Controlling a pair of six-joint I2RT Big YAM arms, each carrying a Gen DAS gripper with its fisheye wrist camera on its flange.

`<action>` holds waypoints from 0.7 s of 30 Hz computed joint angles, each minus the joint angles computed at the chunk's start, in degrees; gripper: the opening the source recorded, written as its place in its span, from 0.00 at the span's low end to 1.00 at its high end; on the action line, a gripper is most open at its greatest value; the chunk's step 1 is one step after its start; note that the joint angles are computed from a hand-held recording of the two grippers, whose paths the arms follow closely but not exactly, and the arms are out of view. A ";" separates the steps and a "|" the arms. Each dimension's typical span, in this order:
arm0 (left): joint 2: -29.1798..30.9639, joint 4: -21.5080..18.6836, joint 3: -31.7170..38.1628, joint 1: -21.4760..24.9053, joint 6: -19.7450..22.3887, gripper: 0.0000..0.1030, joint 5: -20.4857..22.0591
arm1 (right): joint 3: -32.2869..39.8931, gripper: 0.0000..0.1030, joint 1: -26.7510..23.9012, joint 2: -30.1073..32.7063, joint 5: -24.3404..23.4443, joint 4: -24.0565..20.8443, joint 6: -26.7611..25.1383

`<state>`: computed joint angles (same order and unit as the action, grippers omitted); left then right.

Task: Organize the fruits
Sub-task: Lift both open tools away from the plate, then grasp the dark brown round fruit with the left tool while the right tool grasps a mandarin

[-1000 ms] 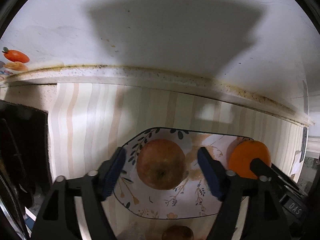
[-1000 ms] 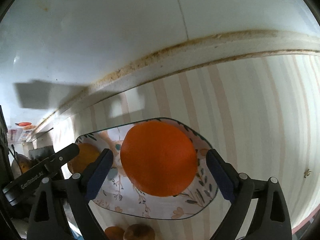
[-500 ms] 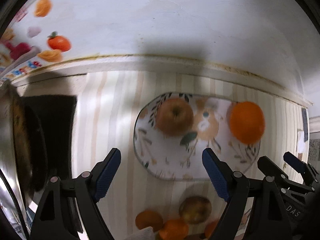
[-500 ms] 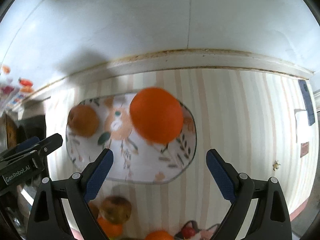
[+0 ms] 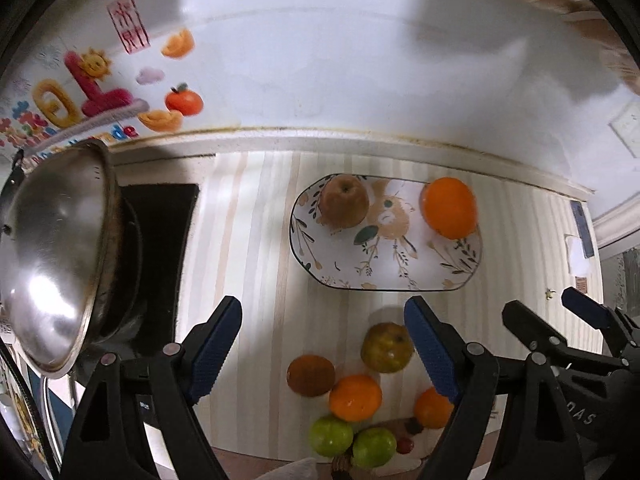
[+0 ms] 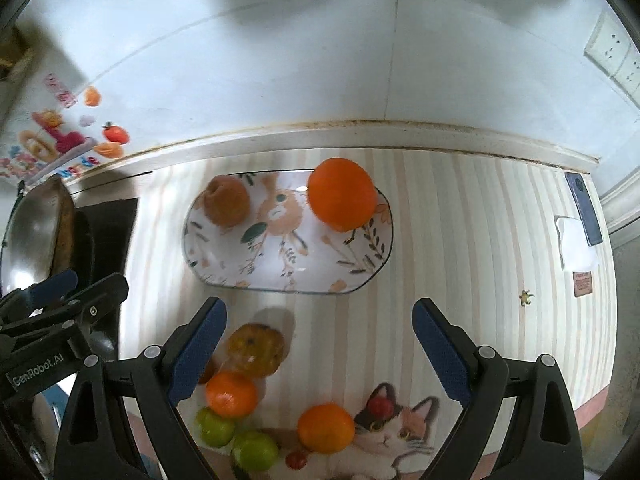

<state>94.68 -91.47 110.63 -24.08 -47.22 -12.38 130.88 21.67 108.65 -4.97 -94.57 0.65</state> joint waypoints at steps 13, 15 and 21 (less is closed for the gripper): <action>-4.95 0.63 -1.28 -3.72 -3.05 0.80 -2.84 | -6.21 0.93 -0.78 -9.05 -1.52 2.82 1.52; -5.44 1.09 -2.25 -3.81 -3.01 0.81 -2.51 | -7.15 0.93 -1.42 -9.50 -2.94 2.19 1.83; -6.84 3.85 -10.09 -3.72 -3.33 0.94 1.44 | -15.31 0.93 -3.02 -9.81 -6.76 -0.32 1.31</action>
